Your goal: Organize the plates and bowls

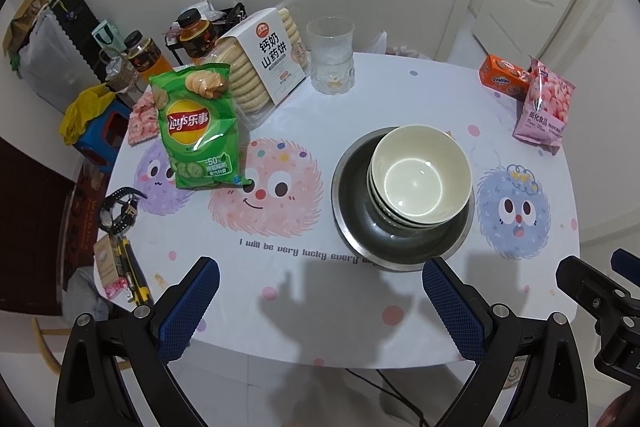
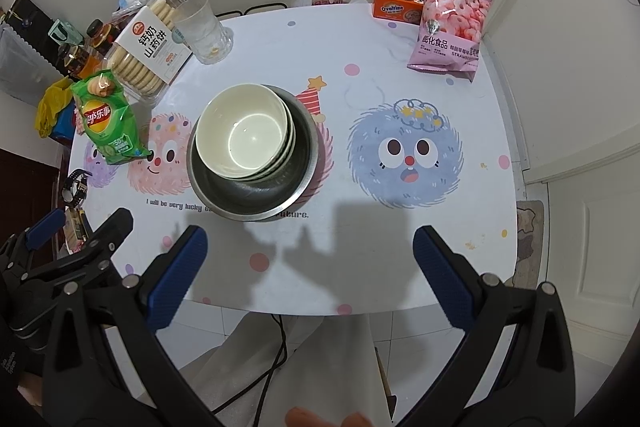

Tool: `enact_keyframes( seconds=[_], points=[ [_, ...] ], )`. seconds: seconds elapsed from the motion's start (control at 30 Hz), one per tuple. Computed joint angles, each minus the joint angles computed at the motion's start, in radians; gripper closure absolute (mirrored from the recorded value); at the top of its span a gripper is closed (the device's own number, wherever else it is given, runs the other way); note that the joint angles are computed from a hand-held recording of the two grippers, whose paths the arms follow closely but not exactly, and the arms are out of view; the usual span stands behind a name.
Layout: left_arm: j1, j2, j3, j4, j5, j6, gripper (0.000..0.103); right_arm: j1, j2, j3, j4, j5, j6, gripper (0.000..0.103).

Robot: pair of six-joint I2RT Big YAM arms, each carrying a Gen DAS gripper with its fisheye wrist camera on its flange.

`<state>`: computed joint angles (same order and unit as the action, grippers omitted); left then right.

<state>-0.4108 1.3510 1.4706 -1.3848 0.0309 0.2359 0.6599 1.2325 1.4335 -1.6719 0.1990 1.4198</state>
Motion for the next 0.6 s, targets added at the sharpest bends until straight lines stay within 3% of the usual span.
enact_keyframes(
  seconds=[0.6],
  points=[
    [-0.006,0.007,0.007,-0.001,0.005,-0.002,0.000,-0.003,0.000,-0.001,-0.001,-0.001,-0.001,0.001]
  ],
)
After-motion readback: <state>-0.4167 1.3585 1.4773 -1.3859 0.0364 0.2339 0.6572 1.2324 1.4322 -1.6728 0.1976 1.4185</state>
